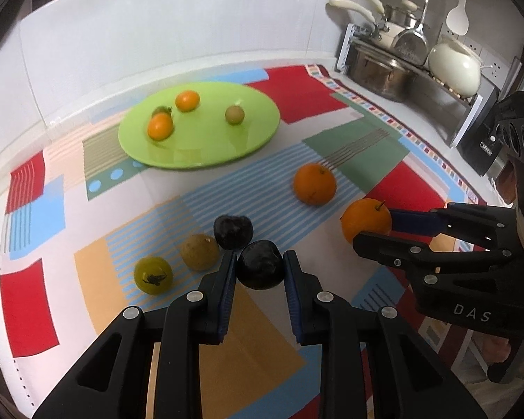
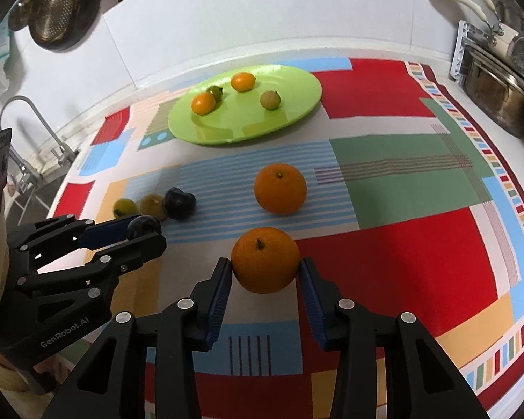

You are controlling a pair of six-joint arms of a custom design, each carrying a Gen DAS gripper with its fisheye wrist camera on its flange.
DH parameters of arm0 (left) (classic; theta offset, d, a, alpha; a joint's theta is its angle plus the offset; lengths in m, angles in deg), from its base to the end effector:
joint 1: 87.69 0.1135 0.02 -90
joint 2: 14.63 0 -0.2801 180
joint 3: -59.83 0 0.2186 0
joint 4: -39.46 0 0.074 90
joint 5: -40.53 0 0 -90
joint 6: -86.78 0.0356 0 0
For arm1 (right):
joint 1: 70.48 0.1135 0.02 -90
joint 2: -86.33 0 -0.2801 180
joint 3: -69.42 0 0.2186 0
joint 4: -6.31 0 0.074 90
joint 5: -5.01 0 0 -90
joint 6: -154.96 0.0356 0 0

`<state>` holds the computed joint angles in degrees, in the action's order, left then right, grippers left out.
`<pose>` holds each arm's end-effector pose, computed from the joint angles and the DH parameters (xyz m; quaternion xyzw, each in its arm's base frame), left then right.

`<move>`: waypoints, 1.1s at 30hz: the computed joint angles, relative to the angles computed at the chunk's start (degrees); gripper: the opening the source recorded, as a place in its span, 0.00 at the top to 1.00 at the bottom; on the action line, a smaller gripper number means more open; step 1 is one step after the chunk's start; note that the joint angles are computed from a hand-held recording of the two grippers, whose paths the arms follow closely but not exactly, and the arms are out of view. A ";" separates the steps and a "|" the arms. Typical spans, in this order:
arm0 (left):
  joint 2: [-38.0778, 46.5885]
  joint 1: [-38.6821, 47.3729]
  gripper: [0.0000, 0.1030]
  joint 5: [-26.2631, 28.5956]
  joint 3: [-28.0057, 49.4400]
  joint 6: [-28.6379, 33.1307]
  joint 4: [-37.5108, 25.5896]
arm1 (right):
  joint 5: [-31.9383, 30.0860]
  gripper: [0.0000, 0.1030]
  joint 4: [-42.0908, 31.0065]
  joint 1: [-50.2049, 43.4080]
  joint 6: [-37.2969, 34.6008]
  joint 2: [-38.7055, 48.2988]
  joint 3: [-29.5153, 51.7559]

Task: Organize fruits
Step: 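Grasp a dark plum with the left tool while the right tool grasps an orange, then carry both fruits over the green plate and open both tools to release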

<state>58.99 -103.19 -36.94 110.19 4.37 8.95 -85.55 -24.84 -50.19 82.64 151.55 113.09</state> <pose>0.1966 -0.0625 0.2082 0.2223 0.9189 -0.1248 0.3012 0.1615 0.0601 0.2003 -0.0231 0.9472 0.1084 0.3009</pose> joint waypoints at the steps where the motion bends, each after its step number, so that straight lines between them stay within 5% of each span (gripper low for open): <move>1: -0.50 0.00 0.74 -0.10 0.25 0.00 -0.28 | 0.12 0.60 -0.40 0.14 0.04 -0.68 0.25; 19: -4.66 0.71 0.74 -1.24 7.96 0.99 -2.72 | 1.46 0.60 -3.73 -0.24 -1.93 -5.05 8.93; 33: 0.89 2.65 0.74 -2.10 15.65 3.29 0.10 | -0.04 0.60 -0.46 -3.33 -4.53 0.23 15.89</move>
<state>59.88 -100.54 -39.04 125.84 7.66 9.05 -85.58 -25.30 -53.53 78.11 151.78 128.98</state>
